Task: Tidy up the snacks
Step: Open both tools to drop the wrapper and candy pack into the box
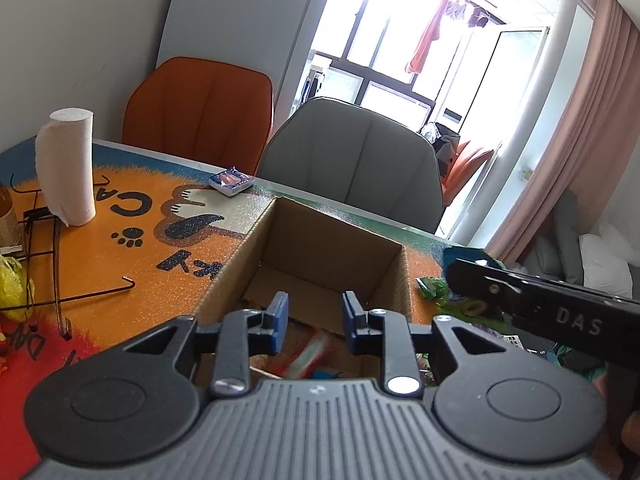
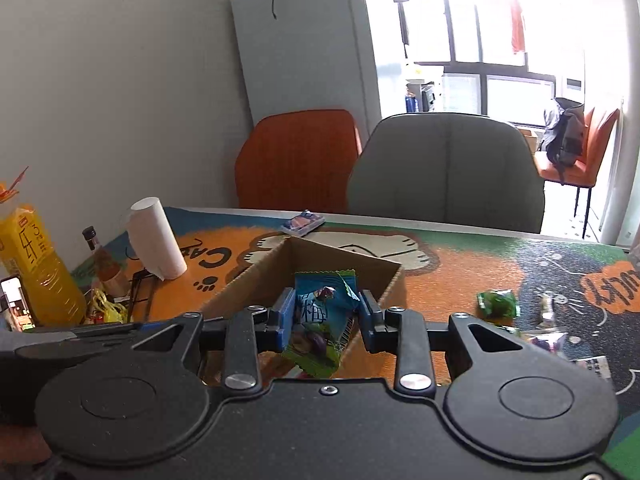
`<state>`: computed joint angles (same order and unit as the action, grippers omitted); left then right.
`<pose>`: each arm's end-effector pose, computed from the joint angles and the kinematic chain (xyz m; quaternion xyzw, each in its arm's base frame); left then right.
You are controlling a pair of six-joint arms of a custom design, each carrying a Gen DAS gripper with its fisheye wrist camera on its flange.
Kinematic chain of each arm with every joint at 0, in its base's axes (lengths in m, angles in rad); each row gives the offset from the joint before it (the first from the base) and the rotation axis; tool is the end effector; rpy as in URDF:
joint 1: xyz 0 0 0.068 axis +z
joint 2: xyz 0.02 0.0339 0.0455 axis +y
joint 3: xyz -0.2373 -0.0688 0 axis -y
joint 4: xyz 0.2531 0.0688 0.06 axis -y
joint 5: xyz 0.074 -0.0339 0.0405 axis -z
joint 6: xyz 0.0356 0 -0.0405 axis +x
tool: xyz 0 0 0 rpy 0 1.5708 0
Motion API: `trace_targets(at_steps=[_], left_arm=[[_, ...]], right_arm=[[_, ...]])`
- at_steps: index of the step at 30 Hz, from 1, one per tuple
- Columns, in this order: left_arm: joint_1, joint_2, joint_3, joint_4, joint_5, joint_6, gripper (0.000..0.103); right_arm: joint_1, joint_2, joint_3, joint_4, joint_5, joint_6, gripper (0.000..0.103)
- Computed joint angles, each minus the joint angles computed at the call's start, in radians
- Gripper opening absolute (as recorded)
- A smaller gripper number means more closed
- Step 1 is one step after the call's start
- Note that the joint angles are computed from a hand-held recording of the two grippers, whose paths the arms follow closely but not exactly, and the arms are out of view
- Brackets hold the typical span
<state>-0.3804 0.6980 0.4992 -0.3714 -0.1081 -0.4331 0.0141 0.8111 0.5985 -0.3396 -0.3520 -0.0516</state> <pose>0.1781 -0.0671 0.2158 -0.0490 0.8752 -0.1460 0.4587 0.2079 0.0152 0.2345 -0.1136 0.8563 0.1438 0.4828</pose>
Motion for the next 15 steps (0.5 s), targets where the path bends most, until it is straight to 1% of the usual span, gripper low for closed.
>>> trace_targets(at_steps=[3,7,9,11,14,15], left_arm=[[0.021,-0.022,-0.003,-0.021,0.02,0.001,0.029],[0.051,-0.062,-0.009,-0.052,0.037,0.006,0.036],[0.064,-0.08,-0.012,-0.064,0.043,0.005,0.038],[0.07,-0.097,-0.015,-0.075,0.042,0.002,0.044],[0.057,-0.112,-0.018,-0.086,0.018,-0.003,0.053],[0.054,-0.115,-0.018,-0.089,0.014,-0.005,0.055]], right_arm=[[0.036,0.023,0.007,0.017,0.019,0.016,0.032],[0.064,0.047,0.016,0.031,0.021,0.034,0.032],[0.068,0.061,0.022,0.044,0.0,0.044,0.036],[0.061,0.063,0.027,0.036,-0.029,0.05,0.048],[0.054,0.037,0.018,0.028,-0.023,0.047,0.052],[0.045,0.035,0.019,0.023,-0.027,0.048,0.052]])
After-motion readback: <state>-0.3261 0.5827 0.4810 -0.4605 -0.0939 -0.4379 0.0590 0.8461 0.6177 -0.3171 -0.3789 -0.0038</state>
